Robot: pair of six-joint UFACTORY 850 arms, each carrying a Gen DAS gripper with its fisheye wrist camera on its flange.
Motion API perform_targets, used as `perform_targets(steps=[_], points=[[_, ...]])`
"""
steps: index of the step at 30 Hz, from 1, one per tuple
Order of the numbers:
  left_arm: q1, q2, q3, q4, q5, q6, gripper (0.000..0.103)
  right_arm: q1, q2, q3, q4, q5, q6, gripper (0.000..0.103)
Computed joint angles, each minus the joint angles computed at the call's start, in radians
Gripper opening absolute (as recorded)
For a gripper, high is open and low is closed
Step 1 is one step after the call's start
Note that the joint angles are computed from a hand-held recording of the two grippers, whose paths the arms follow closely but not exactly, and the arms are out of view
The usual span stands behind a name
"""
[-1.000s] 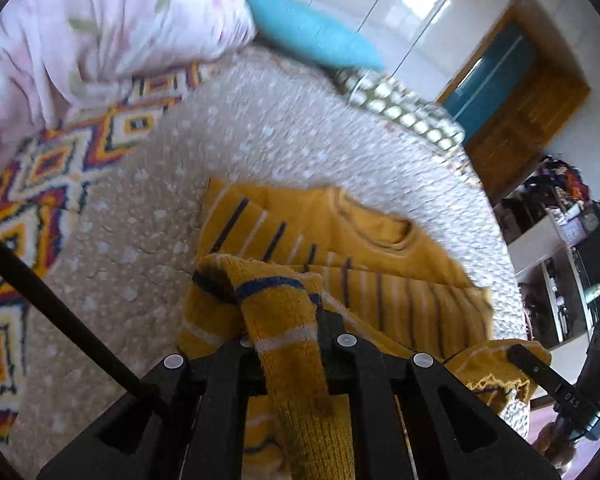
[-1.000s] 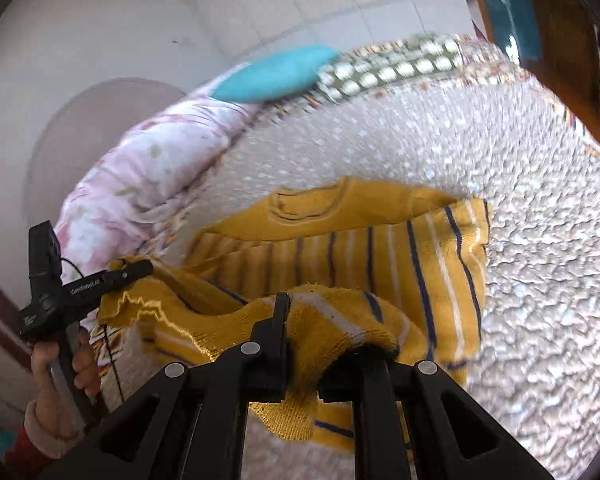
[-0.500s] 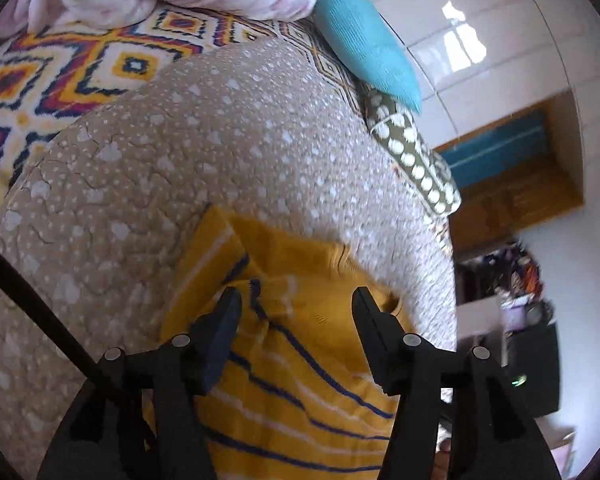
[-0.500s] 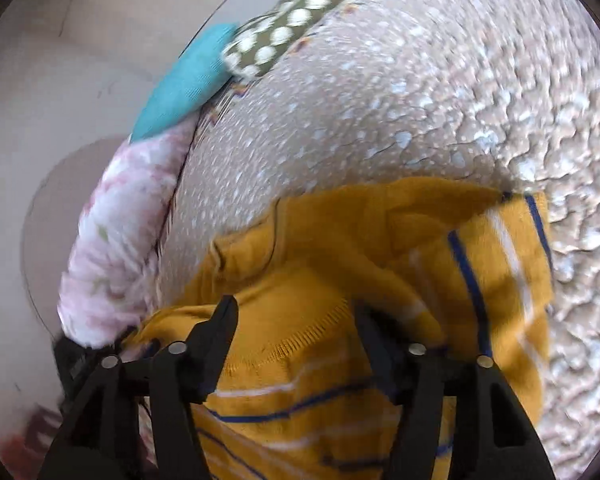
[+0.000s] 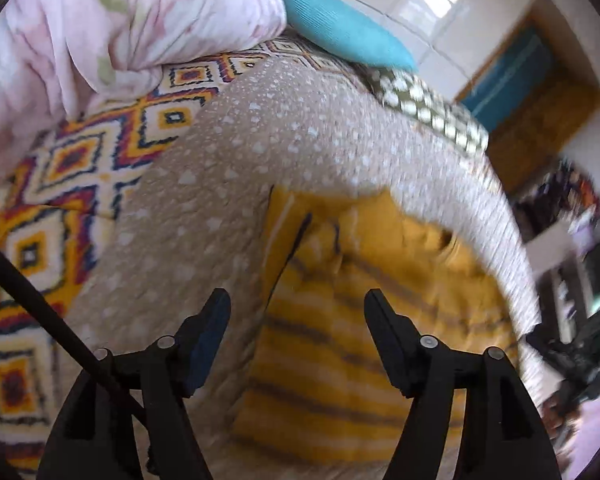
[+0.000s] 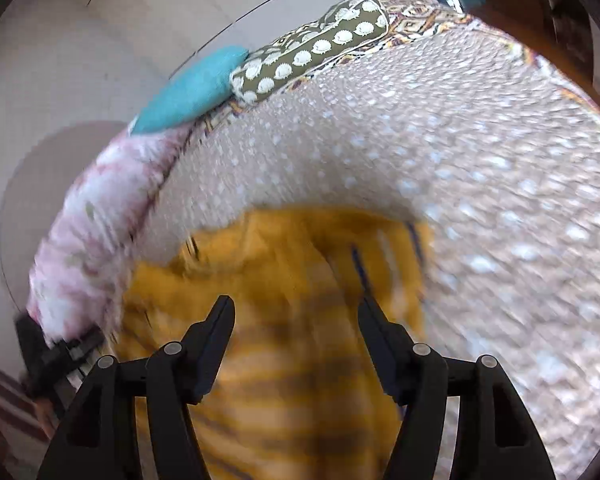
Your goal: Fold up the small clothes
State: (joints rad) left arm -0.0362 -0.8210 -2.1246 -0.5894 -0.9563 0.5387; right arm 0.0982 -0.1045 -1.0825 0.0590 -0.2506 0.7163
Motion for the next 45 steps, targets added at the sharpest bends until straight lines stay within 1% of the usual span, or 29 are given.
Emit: perform_targets(steps=[2, 5, 7, 8, 9, 10, 11, 12, 13, 14, 15, 16, 17, 18, 19, 20, 22, 23, 24, 26, 28, 30, 32, 33, 34, 37, 40, 42, 45], points=[[0.002, 0.066, 0.114, 0.010, 0.050, 0.086, 0.068, 0.027, 0.060, 0.079, -0.052, 0.005, 0.050, 0.069], [0.011, 0.119, 0.223, 0.010, 0.068, 0.192, 0.069, 0.080, 0.114, 0.169, -0.155, -0.001, 0.174, 0.069], [0.017, 0.136, 0.270, 0.012, 0.081, 0.224, 0.069, 0.119, 0.130, 0.212, -0.238, 0.001, 0.264, 0.069], [0.019, 0.140, 0.289, 0.019, 0.090, 0.234, 0.069, 0.134, 0.134, 0.224, -0.290, 0.002, 0.314, 0.064], [0.017, 0.139, 0.294, 0.033, 0.094, 0.234, 0.063, 0.140, 0.135, 0.232, -0.300, 0.012, 0.323, 0.058], [0.013, 0.134, 0.294, 0.062, 0.093, 0.230, 0.052, 0.141, 0.138, 0.243, -0.269, 0.029, 0.292, 0.033], [0.005, 0.123, 0.279, 0.120, 0.089, 0.199, 0.022, 0.140, 0.142, 0.248, -0.264, 0.031, 0.299, 0.015], [-0.002, 0.116, 0.268, 0.182, 0.097, 0.148, 0.014, 0.136, 0.152, 0.252, -0.299, 0.027, 0.347, 0.013], [0.000, 0.114, 0.253, 0.202, 0.094, 0.113, 0.014, 0.123, 0.172, 0.261, -0.329, 0.019, 0.390, 0.011], [0.001, 0.123, 0.256, 0.218, 0.113, 0.091, 0.011, 0.119, 0.181, 0.261, -0.378, -0.009, 0.445, 0.009], [-0.003, 0.141, 0.271, 0.276, 0.165, 0.041, 0.000, 0.117, 0.186, 0.256, -0.422, -0.047, 0.493, 0.008], [-0.008, 0.162, 0.294, 0.355, 0.230, -0.018, 0.000, 0.110, 0.194, 0.258, -0.433, -0.079, 0.505, 0.008], [-0.008, 0.170, 0.300, 0.392, 0.253, -0.047, 0.000, 0.112, 0.194, 0.254, -0.455, -0.120, 0.527, 0.005], [0.000, 0.174, 0.300, 0.391, 0.251, -0.050, 0.000, 0.127, 0.182, 0.240, -0.519, -0.204, 0.583, 0.003], [0.012, 0.180, 0.303, 0.359, 0.239, -0.027, 0.000, 0.142, 0.178, 0.238, -0.562, -0.258, 0.612, 0.003], [0.022, 0.192, 0.316, 0.323, 0.231, 0.004, 0.001, 0.149, 0.187, 0.245, -0.563, -0.270, 0.614, 0.004], [0.030, 0.253, 0.402, 0.302, 0.296, 0.059, 0.005, 0.164, 0.229, 0.281, -0.588, -0.260, 0.665, 0.004], [0.027, 0.285, 0.449, 0.310, 0.338, 0.078, 0.014, 0.180, 0.244, 0.291, -0.619, -0.276, 0.701, 0.004], [0.025, 0.315, 0.492, 0.306, 0.375, 0.100, 0.028, 0.196, 0.254, 0.292, -0.646, -0.295, 0.726, 0.004], [0.020, 0.370, 0.573, 0.264, 0.438, 0.151, 0.042, 0.233, 0.260, 0.280, -0.704, -0.343, 0.770, 0.004], [0.018, 0.408, 0.626, 0.212, 0.472, 0.209, 0.043, 0.274, 0.257, 0.257, -0.763, -0.382, 0.810, 0.005], [0.009, 0.434, 0.669, 0.172, 0.498, 0.249, 0.051, 0.308, 0.236, 0.224, -0.823, -0.413, 0.846, 0.016], [-0.001, 0.445, 0.698, 0.147, 0.527, 0.270, 0.054, 0.347, 0.193, 0.173, -0.895, -0.447, 0.891, 0.055], [-0.007, 0.448, 0.708, 0.143, 0.538, 0.273, 0.054, 0.365, 0.172, 0.151, -0.930, -0.461, 0.913, 0.061], [-0.013, 0.445, 0.711, 0.140, 0.546, 0.274, 0.054, 0.380, 0.143, 0.119, -0.947, -0.476, 0.913, 0.062], [-0.016, 0.409, 0.682, 0.100, 0.538, 0.271, 0.061, 0.396, 0.047, 0.009, -0.901, -0.465, 0.805, 0.062], [-0.001, 0.368, 0.638, 0.046, 0.523, 0.262, 0.066, 0.423, -0.042, -0.095, -0.891, -0.468, 0.723, 0.055], [0.016, 0.342, 0.611, 0.012, 0.529, 0.245, 0.070, 0.432, -0.121, -0.190, -0.862, -0.468, 0.641, 0.055], [0.050, 0.320, 0.601, -0.038, 0.555, 0.227, 0.073, 0.423, -0.285, -0.395, -0.780, -0.463, 0.478, 0.046]])
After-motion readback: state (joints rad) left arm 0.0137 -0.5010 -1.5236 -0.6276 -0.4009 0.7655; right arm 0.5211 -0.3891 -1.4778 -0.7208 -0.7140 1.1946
